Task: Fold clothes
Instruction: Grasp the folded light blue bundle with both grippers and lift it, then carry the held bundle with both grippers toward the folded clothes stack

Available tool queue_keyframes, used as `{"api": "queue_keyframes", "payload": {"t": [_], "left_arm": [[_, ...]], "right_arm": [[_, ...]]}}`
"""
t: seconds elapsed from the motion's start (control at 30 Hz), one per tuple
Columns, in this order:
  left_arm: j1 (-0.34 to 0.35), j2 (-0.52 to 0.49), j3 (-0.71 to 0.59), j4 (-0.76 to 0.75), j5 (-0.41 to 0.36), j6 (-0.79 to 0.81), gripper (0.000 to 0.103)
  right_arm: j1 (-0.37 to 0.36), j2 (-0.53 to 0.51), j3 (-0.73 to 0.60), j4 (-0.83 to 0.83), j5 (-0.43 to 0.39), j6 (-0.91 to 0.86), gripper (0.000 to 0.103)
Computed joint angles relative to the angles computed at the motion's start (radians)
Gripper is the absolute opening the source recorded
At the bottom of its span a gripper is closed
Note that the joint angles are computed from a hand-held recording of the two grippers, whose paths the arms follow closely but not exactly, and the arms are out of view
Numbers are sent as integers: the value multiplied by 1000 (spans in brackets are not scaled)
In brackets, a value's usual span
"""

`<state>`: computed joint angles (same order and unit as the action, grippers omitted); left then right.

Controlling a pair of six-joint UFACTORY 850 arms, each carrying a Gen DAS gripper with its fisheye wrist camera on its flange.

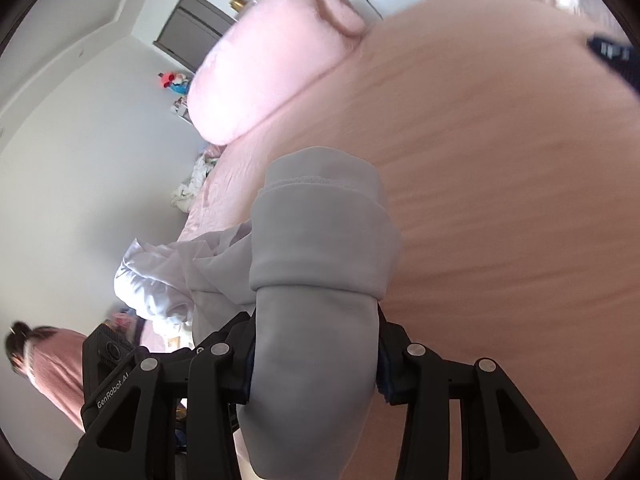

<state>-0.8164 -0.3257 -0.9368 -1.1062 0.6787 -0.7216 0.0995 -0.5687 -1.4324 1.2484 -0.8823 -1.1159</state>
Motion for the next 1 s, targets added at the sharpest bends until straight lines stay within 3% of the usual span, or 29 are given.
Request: {"api": "queue_keyframes", "payload": {"t": [0.33, 0.57, 0.83, 1.0], "left_arm": [[14, 73, -1, 114, 13, 41, 47], [64, 234, 80, 146, 16, 117, 47], [120, 473, 152, -114, -71, 576, 47], [130, 578, 188, -295, -65, 780, 47]], "right_arm": [[-31, 113, 34, 24, 56, -6, 43], [37, 159, -41, 4, 96, 24, 43], [152, 127, -171, 49, 71, 109, 43], [219, 85, -246, 61, 31, 155, 43]]}}
